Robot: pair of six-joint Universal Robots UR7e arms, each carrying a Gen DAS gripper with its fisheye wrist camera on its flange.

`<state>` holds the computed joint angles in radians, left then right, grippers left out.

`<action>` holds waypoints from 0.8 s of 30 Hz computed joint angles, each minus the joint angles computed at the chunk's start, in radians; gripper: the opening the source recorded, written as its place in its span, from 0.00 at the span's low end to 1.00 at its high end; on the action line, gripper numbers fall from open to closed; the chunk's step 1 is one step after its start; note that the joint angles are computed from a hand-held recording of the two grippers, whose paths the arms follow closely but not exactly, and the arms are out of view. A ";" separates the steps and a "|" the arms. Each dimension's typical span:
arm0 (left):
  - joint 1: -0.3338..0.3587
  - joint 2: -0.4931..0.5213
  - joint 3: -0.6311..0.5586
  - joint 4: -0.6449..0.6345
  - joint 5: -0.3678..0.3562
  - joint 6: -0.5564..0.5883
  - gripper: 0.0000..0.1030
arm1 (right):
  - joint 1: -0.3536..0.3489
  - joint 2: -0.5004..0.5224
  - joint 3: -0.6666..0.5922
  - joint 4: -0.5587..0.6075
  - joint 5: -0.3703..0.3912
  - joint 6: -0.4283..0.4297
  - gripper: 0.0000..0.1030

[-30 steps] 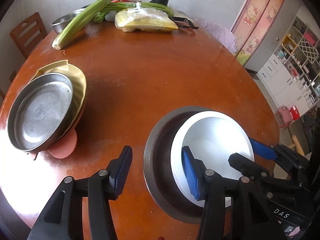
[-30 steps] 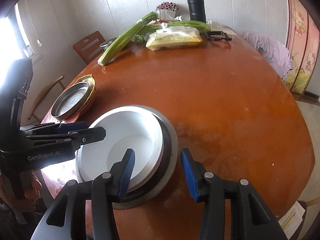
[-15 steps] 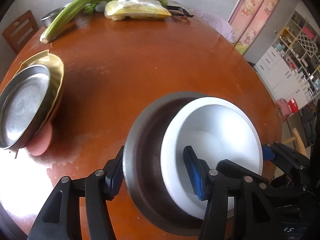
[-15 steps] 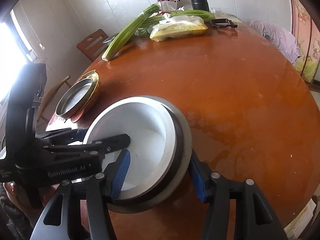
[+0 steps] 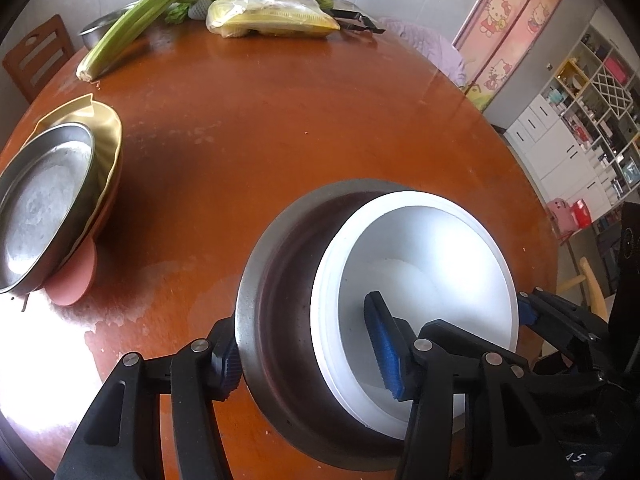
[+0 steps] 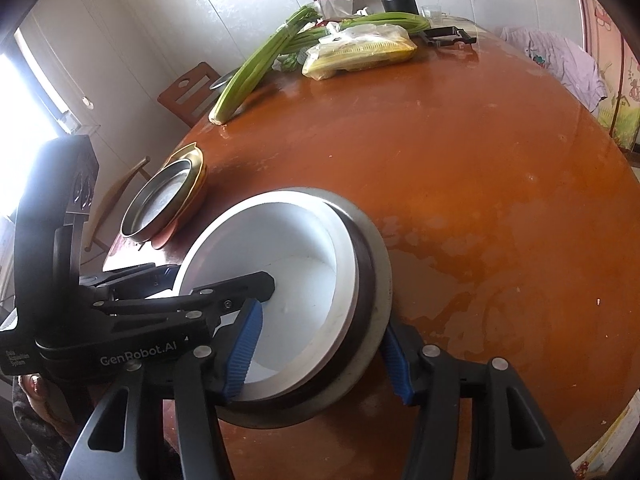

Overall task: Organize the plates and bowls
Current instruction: 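Lift the nested bowls with the left tool and carry them to the grey pan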

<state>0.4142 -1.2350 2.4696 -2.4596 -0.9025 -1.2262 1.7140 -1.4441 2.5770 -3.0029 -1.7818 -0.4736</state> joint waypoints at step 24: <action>-0.070 -0.367 0.031 0.395 0.134 -0.145 0.53 | 0.240 0.141 -0.108 -0.025 -0.024 0.076 0.55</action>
<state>0.3437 -1.6018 2.5002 -2.0650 -0.7683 -1.3710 1.9537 -1.3031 2.4689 -3.0283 -1.8056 -0.3971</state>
